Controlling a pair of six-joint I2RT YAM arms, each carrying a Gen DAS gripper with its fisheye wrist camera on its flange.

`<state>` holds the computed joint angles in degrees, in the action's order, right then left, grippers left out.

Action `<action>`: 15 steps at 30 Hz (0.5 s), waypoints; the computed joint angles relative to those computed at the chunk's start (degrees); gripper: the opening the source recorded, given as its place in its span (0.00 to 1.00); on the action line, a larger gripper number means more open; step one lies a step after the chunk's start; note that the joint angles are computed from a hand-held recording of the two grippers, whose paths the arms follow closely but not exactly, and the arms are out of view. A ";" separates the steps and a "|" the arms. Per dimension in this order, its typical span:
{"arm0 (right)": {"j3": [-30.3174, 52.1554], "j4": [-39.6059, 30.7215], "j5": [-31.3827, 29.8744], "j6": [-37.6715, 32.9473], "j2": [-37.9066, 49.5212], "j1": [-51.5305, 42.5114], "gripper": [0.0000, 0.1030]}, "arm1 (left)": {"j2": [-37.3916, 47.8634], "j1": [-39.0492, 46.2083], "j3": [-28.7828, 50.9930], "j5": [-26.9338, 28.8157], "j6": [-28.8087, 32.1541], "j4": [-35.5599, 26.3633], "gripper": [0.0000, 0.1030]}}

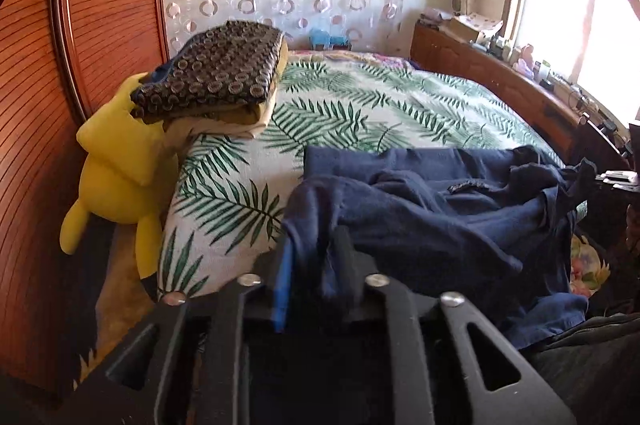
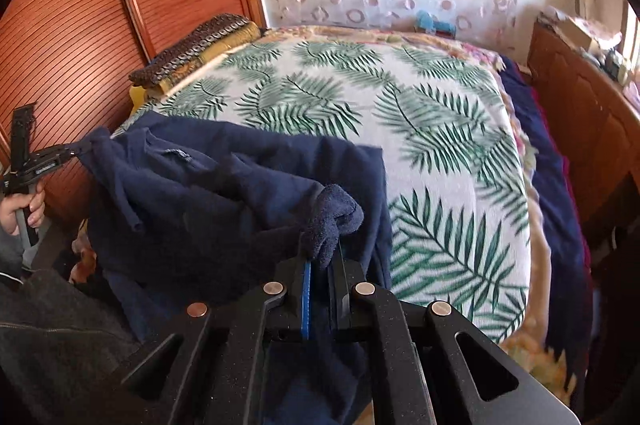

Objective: Fold small clothes

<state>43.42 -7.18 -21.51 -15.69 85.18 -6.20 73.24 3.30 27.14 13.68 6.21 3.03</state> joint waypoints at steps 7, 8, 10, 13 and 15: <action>0.23 -0.75 0.22 0.92 -0.42 0.55 0.05 | -2.78 0.78 1.19 1.83 0.10 -0.47 0.67; 0.03 -0.53 0.20 0.90 -0.55 0.47 0.06 | -2.27 0.63 1.65 1.81 -0.29 0.10 0.72; 0.08 -0.33 0.03 0.93 -0.93 0.54 0.07 | -0.43 0.25 2.94 1.62 -0.86 0.95 0.73; -0.21 -0.70 -0.34 0.74 -2.84 0.26 0.10 | 4.07 -0.57 6.03 0.78 -1.94 1.53 0.73; 0.07 -1.47 -0.33 0.73 -4.38 0.25 0.15 | 6.69 -1.09 8.10 0.23 -2.14 1.44 0.73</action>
<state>43.49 -8.65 -21.84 -14.96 80.80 -5.95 79.93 2.21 35.24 13.91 4.07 4.47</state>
